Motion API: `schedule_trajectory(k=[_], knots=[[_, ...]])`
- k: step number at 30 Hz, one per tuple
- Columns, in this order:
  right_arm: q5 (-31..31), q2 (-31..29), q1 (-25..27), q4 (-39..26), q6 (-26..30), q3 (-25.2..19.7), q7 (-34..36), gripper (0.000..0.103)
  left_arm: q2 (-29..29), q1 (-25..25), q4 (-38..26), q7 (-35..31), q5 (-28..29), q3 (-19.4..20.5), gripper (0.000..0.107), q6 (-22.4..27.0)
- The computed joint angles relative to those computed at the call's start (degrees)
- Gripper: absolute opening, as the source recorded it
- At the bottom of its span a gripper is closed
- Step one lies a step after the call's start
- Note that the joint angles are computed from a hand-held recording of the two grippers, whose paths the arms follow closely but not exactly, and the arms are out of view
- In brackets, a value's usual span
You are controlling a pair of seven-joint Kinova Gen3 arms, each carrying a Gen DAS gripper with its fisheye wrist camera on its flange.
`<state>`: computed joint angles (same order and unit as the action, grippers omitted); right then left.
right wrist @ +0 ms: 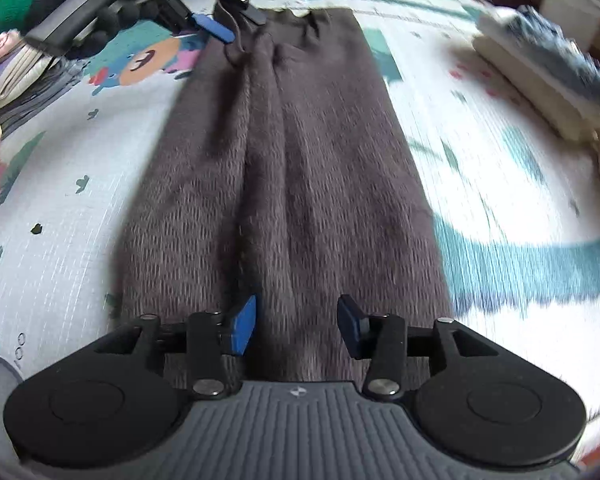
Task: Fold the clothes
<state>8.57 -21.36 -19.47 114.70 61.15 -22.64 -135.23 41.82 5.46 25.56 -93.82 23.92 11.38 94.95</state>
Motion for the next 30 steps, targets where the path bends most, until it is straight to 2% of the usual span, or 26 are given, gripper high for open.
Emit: schedule_trajectory(k=[1, 2, 3, 4, 5, 11, 15, 16, 19, 23, 25, 26, 28, 30], knots=[[-1.3, -0.6, -0.8, 0.3, -0.3, 0.7, 0.8, 0.045, 0.5, 1.9, -1.7, 1.3, -1.2, -1.7, 0.047, 1.1], [-2.1, -0.9, -1.6, 0.2, -0.1, 0.7, 1.8, 0.04, 0.7, 3.5, -2.7, 1.7, -3.3, -2.7, 0.04, 1.3], [-2.5, -0.9, -2.3, 0.1, 0.1, 0.3, 3.0, 0.025, 0.5, 4.1, -3.1, 1.2, -5.3, -2.5, 0.016, 1.8], [-3.0, -0.8, -3.1, 0.0, 0.4, -0.1, 4.2, 0.014, 0.1, 4.8, -2.9, 0.1, -6.6, -3.2, 0.009, 1.9], [-3.7, -1.1, -3.6, 0.0, 0.1, 0.2, 4.9, 0.006, -0.4, 5.2, -2.5, -0.9, -7.9, -3.6, 0.008, 2.0], [-5.0, -1.8, -4.5, -2.1, -3.5, -1.6, 7.5, 0.006, -4.5, -3.0, 1.3, -6.1, -7.9, -3.8, 0.006, 3.3], [-9.1, 0.8, -8.3, -4.3, -8.1, -0.1, 12.8, 0.006, -7.6, -9.8, 5.6, -8.3, -7.8, -5.1, 0.005, 3.6], [-10.3, 2.0, -9.4, -5.1, -9.1, 0.2, 14.4, 0.006, -8.0, -11.3, 6.4, -8.7, -8.0, -5.5, 0.002, 3.8], [-12.0, 5.5, -11.2, -6.7, -11.1, 0.1, 16.8, 0.006, -9.9, -14.2, 10.7, -9.3, -8.8, -6.9, 0.001, 1.7], [-12.2, 7.9, -11.9, -7.1, -10.7, 0.4, 16.0, 0.006, -10.0, -15.9, 11.9, -10.0, -8.8, -7.2, 0.001, 1.6], [-9.8, 7.7, -11.8, -7.0, -9.1, -1.1, 13.7, 0.006, -10.3, -18.3, 13.8, -10.2, -6.0, -5.3, 0.005, 1.1], [-8.4, 7.6, -11.9, -6.9, -8.5, -2.1, 12.4, 0.007, -11.2, -19.2, 15.9, -10.7, -4.0, -5.3, 0.01, -0.5], [-5.0, 7.1, -11.9, -6.6, -7.9, -4.8, 8.6, 0.013, -12.1, -19.4, 19.0, -10.8, -2.6, -5.5, 0.047, -2.8], [-0.6, 8.1, -12.1, -7.6, -5.8, -8.2, 4.2, 0.044, -12.4, -19.1, 20.5, -10.7, -2.1, -5.7, 0.048, -3.8]])
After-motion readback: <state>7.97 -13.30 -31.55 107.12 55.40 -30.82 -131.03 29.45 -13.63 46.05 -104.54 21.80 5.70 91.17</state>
